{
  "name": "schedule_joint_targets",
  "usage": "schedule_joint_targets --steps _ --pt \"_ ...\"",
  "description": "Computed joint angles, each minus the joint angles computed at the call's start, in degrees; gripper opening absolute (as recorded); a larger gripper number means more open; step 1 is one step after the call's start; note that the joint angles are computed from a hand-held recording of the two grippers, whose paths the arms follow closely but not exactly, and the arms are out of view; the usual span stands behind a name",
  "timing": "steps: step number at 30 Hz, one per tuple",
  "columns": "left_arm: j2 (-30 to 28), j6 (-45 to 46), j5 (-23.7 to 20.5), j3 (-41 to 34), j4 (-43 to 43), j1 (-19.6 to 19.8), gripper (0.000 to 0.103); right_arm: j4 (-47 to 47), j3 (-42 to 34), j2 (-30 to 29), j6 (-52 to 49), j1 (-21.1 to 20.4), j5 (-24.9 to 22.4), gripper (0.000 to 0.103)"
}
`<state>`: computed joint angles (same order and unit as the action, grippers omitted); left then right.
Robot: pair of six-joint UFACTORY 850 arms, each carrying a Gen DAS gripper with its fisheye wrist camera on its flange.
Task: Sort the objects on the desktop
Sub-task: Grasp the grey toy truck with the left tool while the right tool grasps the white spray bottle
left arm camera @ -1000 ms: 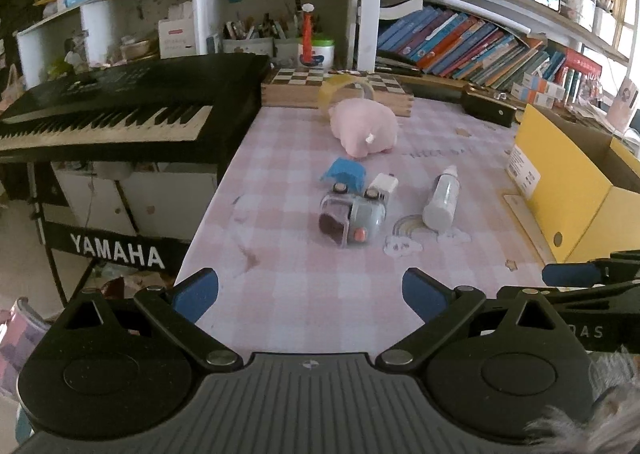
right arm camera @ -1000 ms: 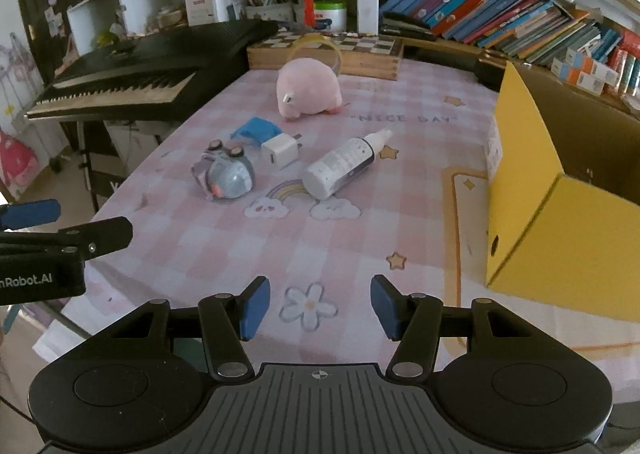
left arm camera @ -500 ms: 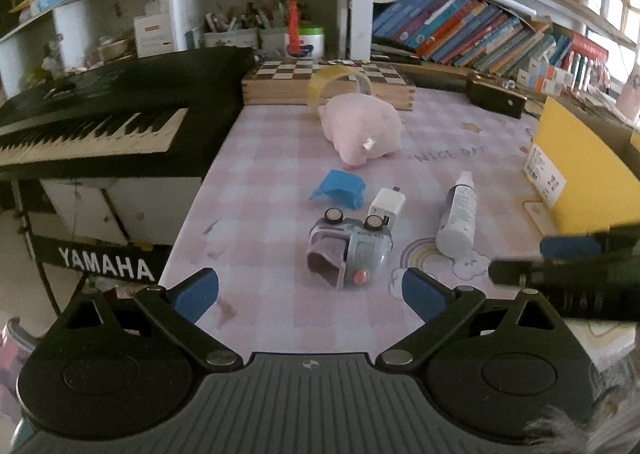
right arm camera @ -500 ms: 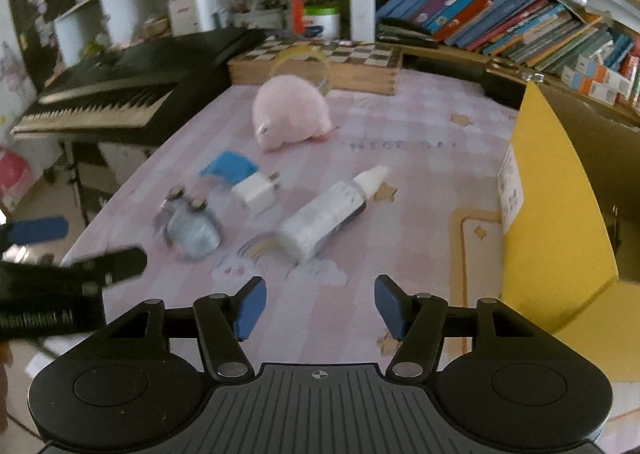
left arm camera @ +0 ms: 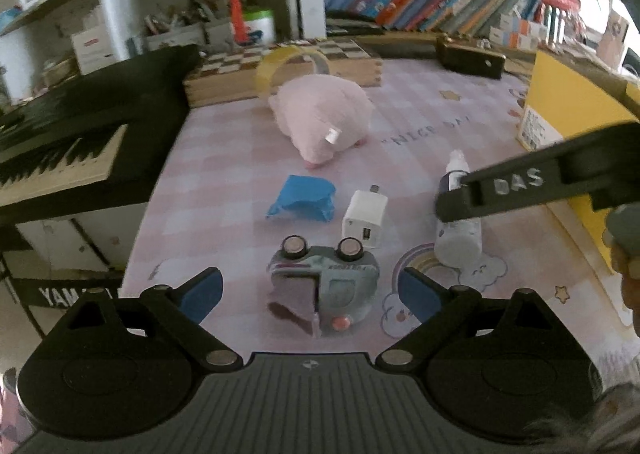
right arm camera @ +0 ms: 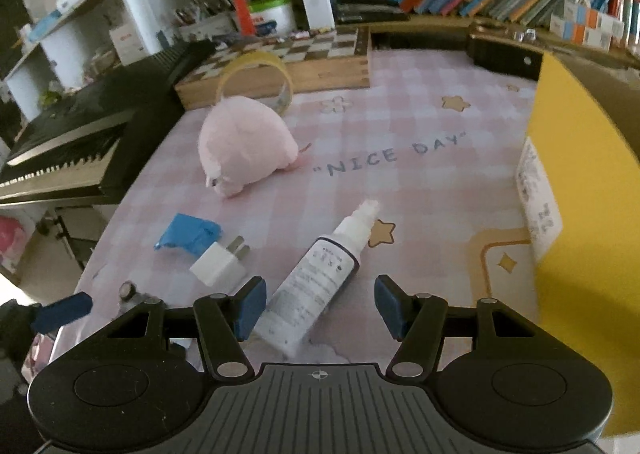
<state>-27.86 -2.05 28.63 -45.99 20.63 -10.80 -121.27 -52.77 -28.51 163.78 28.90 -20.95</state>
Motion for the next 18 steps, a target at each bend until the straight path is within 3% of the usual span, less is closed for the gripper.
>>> schedule_joint_targets --steps 4,8,9,13,18 --pt "-2.2 -0.9 -2.3 -2.4 2.4 -0.4 0.080 1.6 -2.6 -2.3 -2.6 -0.9 2.7 0.061" --pt "-3.2 -6.7 -2.2 -3.3 7.1 0.1 0.069 5.3 -3.9 -3.5 -9.8 -0.2 1.6 0.061" --pt "-3.4 -8.2 -2.2 -3.5 8.1 0.2 0.062 6.2 -4.1 -3.7 -12.2 0.0 1.4 0.059" --pt "-3.3 -10.8 -3.2 -3.9 10.3 0.3 0.061 4.7 -3.3 -3.4 -17.7 0.4 0.8 0.033" --pt "-1.7 -17.7 -3.8 -3.2 14.1 1.5 0.061 -3.6 -1.3 -1.6 -9.8 -1.1 3.5 0.033"
